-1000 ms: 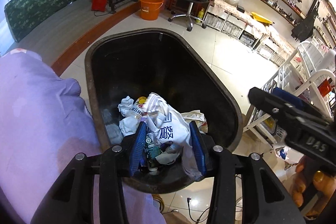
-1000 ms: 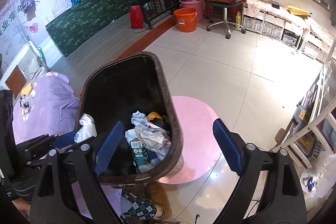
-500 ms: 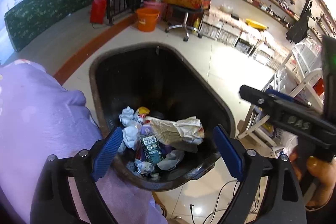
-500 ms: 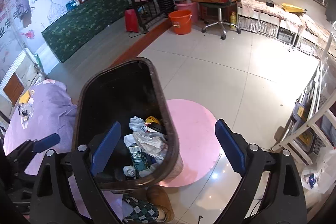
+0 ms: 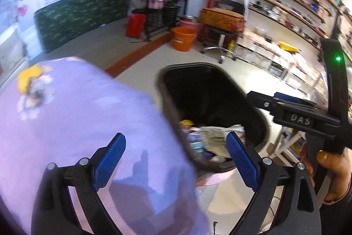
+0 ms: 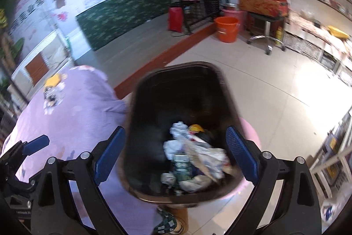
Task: Collect trash
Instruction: 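Grasp the clear plastic bag with the right tool while the left tool grasps the yellow foam net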
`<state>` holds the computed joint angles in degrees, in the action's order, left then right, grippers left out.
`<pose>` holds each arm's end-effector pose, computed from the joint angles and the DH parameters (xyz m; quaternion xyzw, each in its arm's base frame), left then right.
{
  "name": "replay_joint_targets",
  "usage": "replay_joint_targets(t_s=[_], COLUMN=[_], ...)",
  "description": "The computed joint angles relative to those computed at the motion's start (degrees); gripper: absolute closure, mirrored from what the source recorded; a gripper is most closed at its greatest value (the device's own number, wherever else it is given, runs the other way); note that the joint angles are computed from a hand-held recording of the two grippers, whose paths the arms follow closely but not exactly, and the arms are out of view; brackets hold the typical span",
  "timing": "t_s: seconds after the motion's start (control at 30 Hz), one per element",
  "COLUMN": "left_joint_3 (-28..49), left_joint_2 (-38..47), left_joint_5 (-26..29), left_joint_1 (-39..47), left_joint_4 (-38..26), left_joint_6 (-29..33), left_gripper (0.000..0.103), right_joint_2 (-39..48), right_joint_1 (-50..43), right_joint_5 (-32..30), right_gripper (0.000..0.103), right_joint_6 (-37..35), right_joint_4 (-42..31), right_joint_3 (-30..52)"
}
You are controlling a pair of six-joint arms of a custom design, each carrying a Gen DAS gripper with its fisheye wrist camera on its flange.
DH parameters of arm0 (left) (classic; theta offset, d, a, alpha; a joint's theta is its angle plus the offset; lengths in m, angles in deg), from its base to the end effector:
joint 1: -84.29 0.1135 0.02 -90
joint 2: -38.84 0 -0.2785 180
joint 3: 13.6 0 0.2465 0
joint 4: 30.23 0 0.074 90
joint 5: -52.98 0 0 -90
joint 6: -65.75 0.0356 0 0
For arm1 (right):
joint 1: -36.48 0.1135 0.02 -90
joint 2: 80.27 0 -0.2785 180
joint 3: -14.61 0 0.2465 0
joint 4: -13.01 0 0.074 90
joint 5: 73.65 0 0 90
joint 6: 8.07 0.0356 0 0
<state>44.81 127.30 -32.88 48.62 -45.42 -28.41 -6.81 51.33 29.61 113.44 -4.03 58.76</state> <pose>0.2446 -0.1788 0.1907 0.2641 0.8856 -0.1610 0.3464 0.2250 0.0512 0.1812 0.1761 0.9062 0.0468 0.3817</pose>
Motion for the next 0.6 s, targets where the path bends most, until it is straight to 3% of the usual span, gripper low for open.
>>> replay_joint_targets(t_s=[0.3, 0.6], left_joint_3=[-4.8, 0.5], left_joint_2=[-5.0, -1.4], left_joint_5=[0.2, 3.3], left_joint_1=[14.4, 34.7], left_joint_4=[-0.9, -3.1], left_joint_6=[2.4, 12.2], left_gripper=[0.012, 0.012], right_joint_2=[15.0, 39.1], right_joint_1=[10.5, 15.9], right_joint_5=[-3.8, -10.8], right_gripper=[0.012, 0.012], right_joint_6=[-4.4, -11.9], right_joint_4=[2.2, -7.9], right_joint_3=[15.9, 48.5])
